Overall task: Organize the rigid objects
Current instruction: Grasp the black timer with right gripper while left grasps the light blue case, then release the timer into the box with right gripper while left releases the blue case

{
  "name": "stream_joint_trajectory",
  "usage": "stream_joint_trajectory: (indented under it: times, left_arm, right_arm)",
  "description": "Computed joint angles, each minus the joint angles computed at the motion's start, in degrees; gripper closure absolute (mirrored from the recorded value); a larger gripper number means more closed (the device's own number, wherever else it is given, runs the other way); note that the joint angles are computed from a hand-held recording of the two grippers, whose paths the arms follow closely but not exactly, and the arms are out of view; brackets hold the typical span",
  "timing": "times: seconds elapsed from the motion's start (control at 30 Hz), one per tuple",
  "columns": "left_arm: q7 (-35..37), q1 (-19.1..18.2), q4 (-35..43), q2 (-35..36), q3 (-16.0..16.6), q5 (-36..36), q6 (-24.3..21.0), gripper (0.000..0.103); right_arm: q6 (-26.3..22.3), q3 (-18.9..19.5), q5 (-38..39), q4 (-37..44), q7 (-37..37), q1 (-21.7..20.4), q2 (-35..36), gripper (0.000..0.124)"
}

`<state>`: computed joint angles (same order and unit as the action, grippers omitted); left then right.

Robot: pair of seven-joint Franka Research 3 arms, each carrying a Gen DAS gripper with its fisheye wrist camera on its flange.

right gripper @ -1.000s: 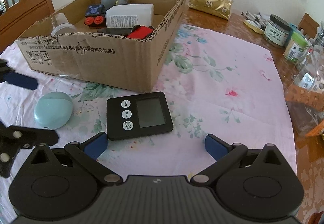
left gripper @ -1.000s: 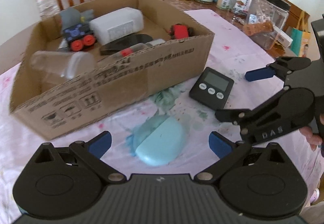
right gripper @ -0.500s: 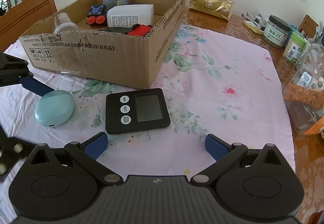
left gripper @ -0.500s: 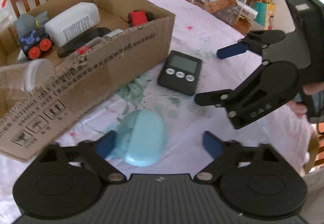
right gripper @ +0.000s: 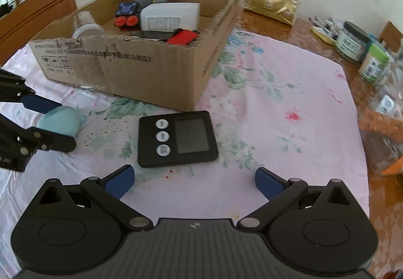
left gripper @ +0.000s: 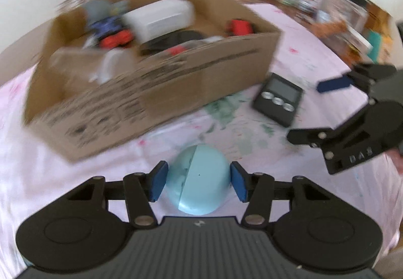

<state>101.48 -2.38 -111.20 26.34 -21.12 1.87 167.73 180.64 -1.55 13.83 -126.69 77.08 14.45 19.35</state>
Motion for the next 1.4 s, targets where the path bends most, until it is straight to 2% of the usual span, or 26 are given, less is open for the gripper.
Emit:
stream_joint_trajectory:
  times: [0.07,0.17,0.37,0.7,0.9,1.2,1.33,1.4]
  left_arm:
    - [-2.43,-0.17,-1.42,-0.71,0.52,-0.88,1.51,0.050]
    - [-2.93,1.37,-2.10,-0.86,-0.98,-2.10,2.07,0.050]
    - [0.50,3.30,-2.41,-0.99,-2.74,-2.02,1.56,0.049]
    - [4.69,3.05,-1.94,-0.81,-2.75,-1.86,0.52,0.048]
    - [5.15,1.84,-1.51,-0.72,-1.50,-1.28,0.20,0.048]
    - [0.59,-1.39,-1.19,-1.15,1.78,0.79,-0.22,0.048]
    - [0.04,-0.97,-1.26,-1.07,1.32,0.83,0.02,0.049]
    - [-0.25,-0.85,-1.17,-1.02,1.27,0.93,0.01,0.051]
  right_arm:
    - [-0.47,2.82,0.39,1.17,-2.18,-2.54,0.64,0.021]
    - [-1.28,5.83,1.31,3.41,-5.30,-5.25,2.06,0.021]
    - [-2.94,8.43,3.46,6.72,-10.09,-7.42,4.01,0.021]
    - [-2.41,7.50,5.87,6.38,-11.81,-6.08,3.56,0.032]
    - [-2.46,6.25,5.78,6.81,-11.00,-4.86,3.62,0.044]
    - [-2.56,5.39,5.02,6.84,-9.89,-4.05,3.64,0.044]
    - [-2.21,6.01,5.09,6.68,-10.11,-4.59,3.63,0.045]
    - [-2.12,6.23,5.18,6.49,-10.30,-4.83,3.47,0.050]
